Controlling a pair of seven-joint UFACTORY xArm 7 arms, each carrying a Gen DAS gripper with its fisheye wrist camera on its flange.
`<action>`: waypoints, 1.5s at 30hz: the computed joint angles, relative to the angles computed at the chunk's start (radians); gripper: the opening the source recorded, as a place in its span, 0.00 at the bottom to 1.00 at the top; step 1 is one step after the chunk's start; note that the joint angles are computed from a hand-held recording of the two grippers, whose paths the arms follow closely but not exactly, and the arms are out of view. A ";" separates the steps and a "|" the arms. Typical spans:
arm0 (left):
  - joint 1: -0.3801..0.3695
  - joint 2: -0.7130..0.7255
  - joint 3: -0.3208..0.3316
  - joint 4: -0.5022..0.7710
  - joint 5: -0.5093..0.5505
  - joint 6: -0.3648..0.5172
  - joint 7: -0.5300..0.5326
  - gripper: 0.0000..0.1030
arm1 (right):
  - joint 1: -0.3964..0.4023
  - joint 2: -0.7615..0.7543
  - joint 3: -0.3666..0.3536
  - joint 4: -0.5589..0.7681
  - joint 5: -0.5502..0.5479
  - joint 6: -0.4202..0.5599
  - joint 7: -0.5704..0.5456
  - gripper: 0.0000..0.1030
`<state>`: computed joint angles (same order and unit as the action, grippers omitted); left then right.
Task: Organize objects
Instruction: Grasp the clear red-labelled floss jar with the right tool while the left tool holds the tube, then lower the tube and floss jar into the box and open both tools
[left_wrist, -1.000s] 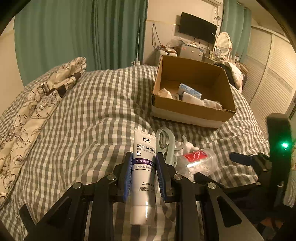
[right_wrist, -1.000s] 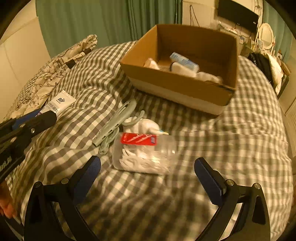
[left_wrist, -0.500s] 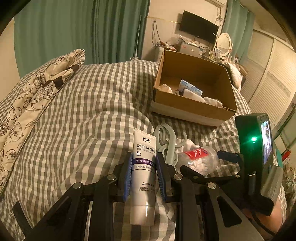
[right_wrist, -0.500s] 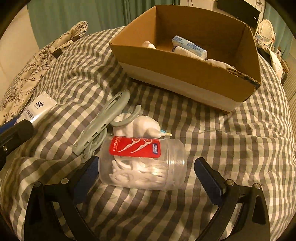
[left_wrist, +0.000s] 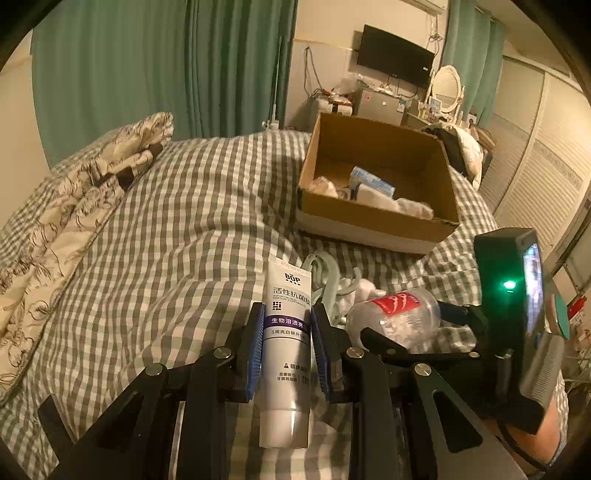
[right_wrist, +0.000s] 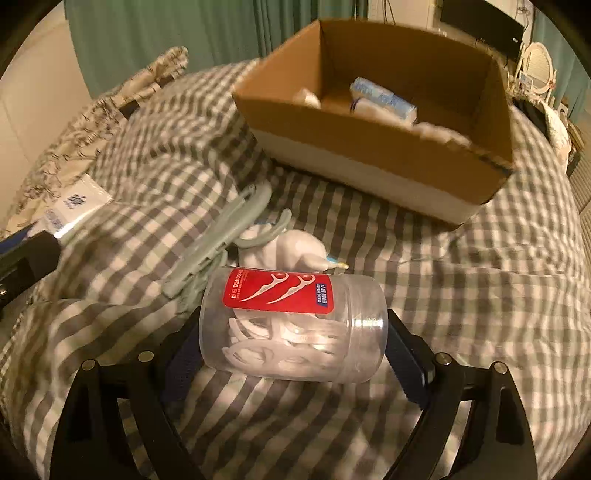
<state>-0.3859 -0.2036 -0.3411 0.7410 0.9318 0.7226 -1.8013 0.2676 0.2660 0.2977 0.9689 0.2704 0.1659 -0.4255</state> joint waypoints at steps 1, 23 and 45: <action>-0.003 -0.003 -0.006 0.008 0.002 0.013 0.002 0.24 | -0.031 -0.021 0.033 -0.017 0.037 -0.008 -0.037 0.87; 0.016 0.167 0.082 0.411 0.175 0.054 0.182 0.24 | 0.031 -0.269 -0.107 0.167 0.718 -0.012 -0.667 0.87; -0.037 0.611 0.418 0.695 0.142 -0.342 0.292 0.30 | -0.041 0.337 -0.007 0.745 0.276 -0.060 -0.303 0.87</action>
